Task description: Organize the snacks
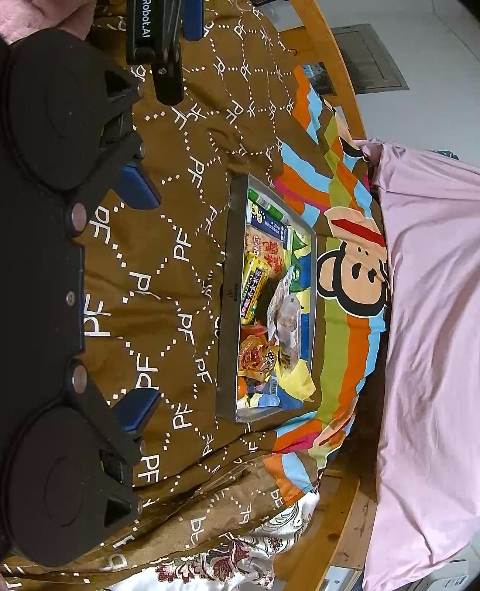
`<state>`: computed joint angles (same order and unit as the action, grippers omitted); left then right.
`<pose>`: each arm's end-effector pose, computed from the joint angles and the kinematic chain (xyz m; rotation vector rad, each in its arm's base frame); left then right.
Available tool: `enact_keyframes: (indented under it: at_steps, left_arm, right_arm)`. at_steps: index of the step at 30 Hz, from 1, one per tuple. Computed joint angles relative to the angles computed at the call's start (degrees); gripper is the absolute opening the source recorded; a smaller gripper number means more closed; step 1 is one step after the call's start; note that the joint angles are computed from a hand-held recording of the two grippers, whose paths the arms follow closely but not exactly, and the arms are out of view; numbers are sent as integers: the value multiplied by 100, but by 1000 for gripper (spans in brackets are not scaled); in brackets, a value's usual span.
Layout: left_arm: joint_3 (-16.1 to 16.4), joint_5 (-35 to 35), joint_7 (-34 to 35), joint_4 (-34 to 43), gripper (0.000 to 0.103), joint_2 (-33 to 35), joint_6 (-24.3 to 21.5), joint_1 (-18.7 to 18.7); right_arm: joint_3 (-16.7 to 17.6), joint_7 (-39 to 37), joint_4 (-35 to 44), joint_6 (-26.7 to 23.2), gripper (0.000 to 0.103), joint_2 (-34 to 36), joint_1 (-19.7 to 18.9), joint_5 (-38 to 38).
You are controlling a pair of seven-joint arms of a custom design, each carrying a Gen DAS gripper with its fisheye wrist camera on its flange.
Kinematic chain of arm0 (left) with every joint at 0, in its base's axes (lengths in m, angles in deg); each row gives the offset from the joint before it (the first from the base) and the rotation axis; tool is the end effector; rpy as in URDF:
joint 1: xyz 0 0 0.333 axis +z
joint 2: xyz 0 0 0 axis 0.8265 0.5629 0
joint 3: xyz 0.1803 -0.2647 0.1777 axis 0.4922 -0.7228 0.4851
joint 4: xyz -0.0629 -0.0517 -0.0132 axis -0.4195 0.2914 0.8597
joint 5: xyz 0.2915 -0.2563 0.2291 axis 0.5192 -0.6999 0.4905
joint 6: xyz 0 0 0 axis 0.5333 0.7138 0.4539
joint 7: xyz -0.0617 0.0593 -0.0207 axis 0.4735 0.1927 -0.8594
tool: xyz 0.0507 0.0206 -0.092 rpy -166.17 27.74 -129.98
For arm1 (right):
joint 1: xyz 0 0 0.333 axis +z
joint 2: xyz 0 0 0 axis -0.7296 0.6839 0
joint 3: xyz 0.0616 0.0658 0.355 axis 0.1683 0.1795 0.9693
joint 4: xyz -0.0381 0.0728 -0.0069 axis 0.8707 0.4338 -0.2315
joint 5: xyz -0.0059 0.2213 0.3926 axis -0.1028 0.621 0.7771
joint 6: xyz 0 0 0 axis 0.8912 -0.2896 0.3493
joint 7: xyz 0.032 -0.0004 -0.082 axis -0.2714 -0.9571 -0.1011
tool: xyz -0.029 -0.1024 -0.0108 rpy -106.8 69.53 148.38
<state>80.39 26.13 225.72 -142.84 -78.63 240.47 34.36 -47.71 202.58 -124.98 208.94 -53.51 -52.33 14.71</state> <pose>0.4957 -0.1381 0.5074 -1.2473 2.2119 -1.0003 0.3774 0.1494 0.4766 -1.3776 2.0099 -0.9292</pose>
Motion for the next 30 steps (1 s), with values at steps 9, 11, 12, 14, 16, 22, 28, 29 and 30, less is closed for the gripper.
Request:
enact_keyframes:
  at_steps: [9, 11, 12, 14, 16, 22, 28, 29, 30]
  left_arm:
    - [-5, 31, -30, 8, 102, -1, -14, 10]
    - [-10, 45, -44, 11, 102, -3, -22, 17]
    - [-13, 52, -51, 12, 102, -4, -25, 20]
    - [-11, 58, -56, 8, 102, 1, -22, 21]
    - [-1, 44, -39, -5, 102, 2, -13, 11]
    - [-9, 61, -56, 7, 102, 5, -26, 22]
    - [-17, 85, -78, 11, 102, 4, -38, 35]
    - [-21, 90, -84, 13, 102, 5, -38, 38]
    - [-21, 92, -86, 9, 102, 3, -38, 38]
  right_arm:
    - [-14, 9, 12, -15, 102, 11, 17, -14]
    - [-15, 13, 14, -17, 102, 14, 18, -18]
    - [-16, 14, 14, -17, 102, 14, 20, -20]
    - [-24, 11, 9, -18, 102, 12, 28, -20]
    - [-27, 9, 10, -23, 102, 14, 32, -21]
    - [-34, 12, 13, -28, 102, 16, 39, -28]
    - [-36, 14, 23, -37, 102, 27, 44, -31]
    - [-40, 12, 18, -37, 102, 23, 48, -31]
    - [-39, 13, 24, -38, 102, 28, 47, -31]
